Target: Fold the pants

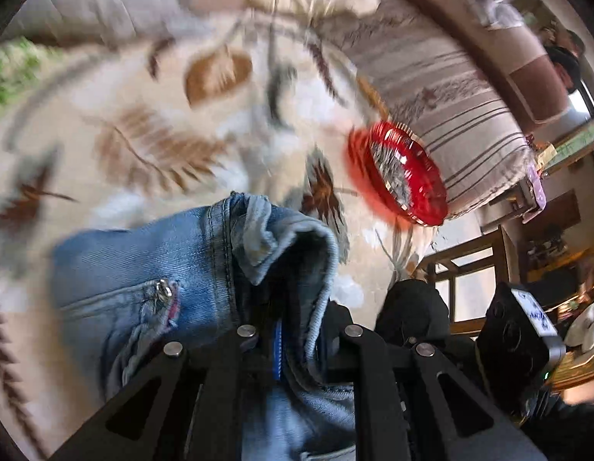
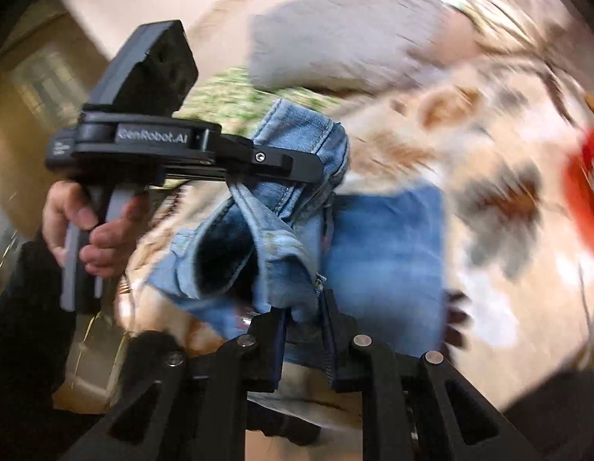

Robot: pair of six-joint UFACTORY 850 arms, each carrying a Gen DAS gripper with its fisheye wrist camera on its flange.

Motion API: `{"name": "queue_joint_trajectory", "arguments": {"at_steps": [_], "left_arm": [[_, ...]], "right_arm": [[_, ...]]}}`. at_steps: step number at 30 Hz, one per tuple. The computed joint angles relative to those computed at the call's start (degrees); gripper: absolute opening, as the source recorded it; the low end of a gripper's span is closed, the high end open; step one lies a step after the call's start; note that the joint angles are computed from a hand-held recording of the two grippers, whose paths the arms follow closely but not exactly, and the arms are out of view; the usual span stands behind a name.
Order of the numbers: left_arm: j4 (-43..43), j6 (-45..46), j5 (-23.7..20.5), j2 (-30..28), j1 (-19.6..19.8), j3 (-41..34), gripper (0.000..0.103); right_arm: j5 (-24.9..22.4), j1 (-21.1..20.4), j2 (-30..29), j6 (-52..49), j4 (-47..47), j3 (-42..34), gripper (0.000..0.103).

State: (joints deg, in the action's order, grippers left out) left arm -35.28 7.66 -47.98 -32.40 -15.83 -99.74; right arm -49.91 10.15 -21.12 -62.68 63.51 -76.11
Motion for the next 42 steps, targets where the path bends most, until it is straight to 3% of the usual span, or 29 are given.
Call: {"name": "queue_joint_trajectory", "arguments": {"at_steps": [5,9,10,11,12,13,14,15,17,22,25,31,35,40,41,42], "left_arm": [[2.2,-6.8,-2.7,-8.6,-1.3,-7.1,0.018],[8.0,-10.5,-3.9,-10.8,-2.7,-10.6,0.021],[7.7,-9.2,-3.9,-10.6,-3.0,-10.7,0.027],[4.9,-6.0,-4.3,-10.2,-2.8,-10.5,0.045],[2.5,-4.3,-4.1,-9.6,-2.4,-9.9,0.058],[0.7,-3.6,-3.2,-8.3,-2.2,-8.5,0.063],[-0.2,-3.5,-0.9,-5.9,-2.0,-6.2,0.073],[0.4,-3.9,1.0,-3.8,-1.9,-4.3,0.082],[4.9,-6.7,4.3,0.6,-1.7,-0.5,0.094],[12.6,-10.6,9.0,11.8,0.0,11.8,0.094],[16.8,-12.2,8.8,16.9,0.2,17.9,0.094],[22.8,-8.5,13.2,26.1,-2.0,29.8,0.094],[27.2,-9.9,16.9,28.0,-4.8,33.4,0.094],[45.7,-23.3,19.4,25.6,-7.9,33.8,0.094],[48.4,-25.2,19.9,24.9,-8.1,33.6,0.094],[49.5,-25.7,20.2,24.5,-8.2,33.5,0.087]], "right_arm": [[0.5,-1.3,-3.4,7.7,-6.0,-1.8,0.018],[-1.9,-1.9,-5.4,13.7,-9.3,-4.7,0.024],[-2.2,-2.0,-5.4,14.6,-10.1,-5.2,0.024],[-2.3,-2.0,-5.4,14.8,-10.4,-5.6,0.028],[-2.1,-2.0,-5.2,15.0,-11.0,-5.7,0.04],[-1.4,-1.9,-4.5,15.8,-12.8,-5.6,0.051],[-0.5,-1.9,-3.8,15.8,-13.4,-5.4,0.069],[0.4,-2.2,-3.1,15.0,-13.1,-4.6,0.074],[0.9,-2.8,-1.7,13.6,-12.3,-4.2,0.074],[0.9,-4.0,-0.5,12.0,-11.5,-4.9,0.075],[-0.5,-4.3,-1.8,12.7,-10.4,-6.9,0.075],[-7.9,-5.1,-4.5,14.1,-10.2,-10.6,0.075],[-12.1,-4.6,-6.8,14.7,-10.1,-12.6,0.075],[-15.2,-3.2,-9.6,14.6,-8.7,-14.3,0.075],[-16.3,-2.8,-10.5,14.8,-8.6,-14.9,0.073],[-16.9,-2.5,-11.1,15.0,-8.6,-15.3,0.065]]}}
